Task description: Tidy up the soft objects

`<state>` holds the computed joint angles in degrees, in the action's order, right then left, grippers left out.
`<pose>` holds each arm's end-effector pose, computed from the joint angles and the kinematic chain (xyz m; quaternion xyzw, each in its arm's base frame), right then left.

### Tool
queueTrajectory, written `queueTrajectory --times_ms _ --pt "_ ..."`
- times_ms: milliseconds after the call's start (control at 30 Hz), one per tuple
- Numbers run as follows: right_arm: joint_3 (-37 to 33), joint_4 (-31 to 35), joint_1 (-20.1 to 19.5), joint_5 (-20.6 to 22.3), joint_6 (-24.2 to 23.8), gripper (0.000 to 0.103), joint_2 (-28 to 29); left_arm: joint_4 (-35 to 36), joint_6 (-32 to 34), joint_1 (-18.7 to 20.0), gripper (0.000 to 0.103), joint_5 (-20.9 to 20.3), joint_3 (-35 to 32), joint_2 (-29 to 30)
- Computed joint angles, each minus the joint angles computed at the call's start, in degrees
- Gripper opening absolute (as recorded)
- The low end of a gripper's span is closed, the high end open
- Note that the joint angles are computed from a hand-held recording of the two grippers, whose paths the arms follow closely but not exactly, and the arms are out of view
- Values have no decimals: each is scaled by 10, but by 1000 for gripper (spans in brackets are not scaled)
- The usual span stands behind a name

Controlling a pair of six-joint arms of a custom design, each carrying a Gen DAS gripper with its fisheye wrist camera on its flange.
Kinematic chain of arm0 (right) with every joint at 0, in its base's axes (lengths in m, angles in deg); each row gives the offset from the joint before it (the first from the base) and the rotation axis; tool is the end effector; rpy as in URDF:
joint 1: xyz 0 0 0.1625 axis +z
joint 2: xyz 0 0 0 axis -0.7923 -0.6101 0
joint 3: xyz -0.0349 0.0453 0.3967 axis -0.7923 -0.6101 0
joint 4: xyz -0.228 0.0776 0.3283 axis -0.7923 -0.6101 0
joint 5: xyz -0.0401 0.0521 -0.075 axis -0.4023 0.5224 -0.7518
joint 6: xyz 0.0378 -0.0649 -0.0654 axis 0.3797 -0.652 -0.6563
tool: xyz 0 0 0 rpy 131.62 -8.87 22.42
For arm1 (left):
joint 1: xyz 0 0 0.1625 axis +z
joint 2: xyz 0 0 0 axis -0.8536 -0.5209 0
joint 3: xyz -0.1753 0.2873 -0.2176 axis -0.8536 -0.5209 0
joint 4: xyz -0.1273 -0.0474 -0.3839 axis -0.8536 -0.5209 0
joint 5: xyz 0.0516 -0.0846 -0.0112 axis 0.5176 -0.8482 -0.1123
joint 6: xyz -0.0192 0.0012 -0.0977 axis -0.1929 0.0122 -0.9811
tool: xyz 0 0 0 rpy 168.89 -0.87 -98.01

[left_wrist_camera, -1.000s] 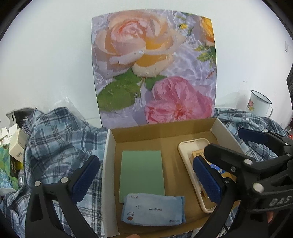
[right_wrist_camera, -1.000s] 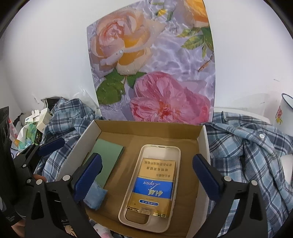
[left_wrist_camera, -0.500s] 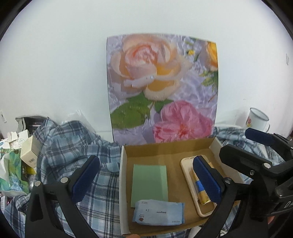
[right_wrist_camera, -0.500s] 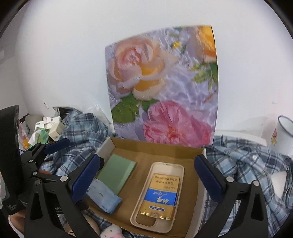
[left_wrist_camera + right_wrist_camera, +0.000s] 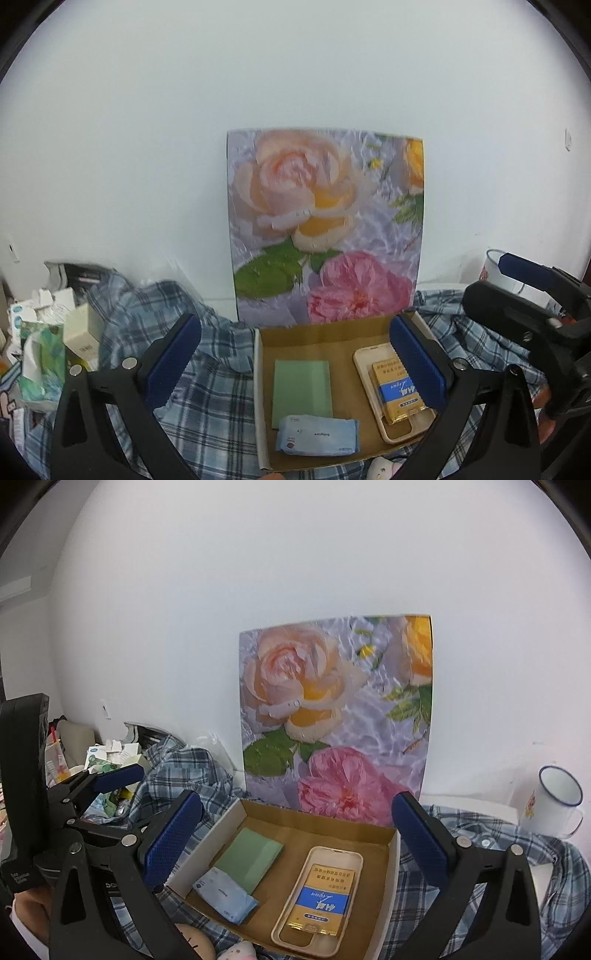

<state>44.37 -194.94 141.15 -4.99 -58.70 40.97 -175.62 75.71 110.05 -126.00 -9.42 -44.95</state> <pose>0.1172 -0.7851 0.2899 0.3029 -0.8073 0.4723 0.1829 -0.3599 -0.7783 0.0878 0.2803 0.7857 -0.4719 0.2854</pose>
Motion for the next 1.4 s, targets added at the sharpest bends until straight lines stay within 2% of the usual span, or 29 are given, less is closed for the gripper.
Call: queueTrajectory --times_ms 300,600,700,800,867,1033,1133,1233,1400 --pt "71 -39 21 30 -3 103 -55 -49 4 -23 103 6 73 -56" --pt "94 -45 23 55 -17 103 -75 -93 17 -41 103 -6 132 -91" --pt "102 -50 23 63 -17 103 -82 -84 8 -45 103 -10 146 -101" --pt "117 -54 29 58 -20 103 -94 -65 -19 -46 103 -40 179 -129" --pt "126 -56 32 57 -19 103 -103 -66 -22 -49 103 -43 193 -140" --pt "154 -67 35 69 -10 103 -128 -93 -12 -66 103 -24 237 -162" --pt "173 -61 38 62 -30 103 -143 -133 18 -78 103 -10 263 -169" --pt "193 -59 40 57 -48 103 -156 -144 11 -81 103 -19 295 -186" --pt "238 -68 36 79 -65 103 -184 -160 -9 -82 103 -36 343 -209"
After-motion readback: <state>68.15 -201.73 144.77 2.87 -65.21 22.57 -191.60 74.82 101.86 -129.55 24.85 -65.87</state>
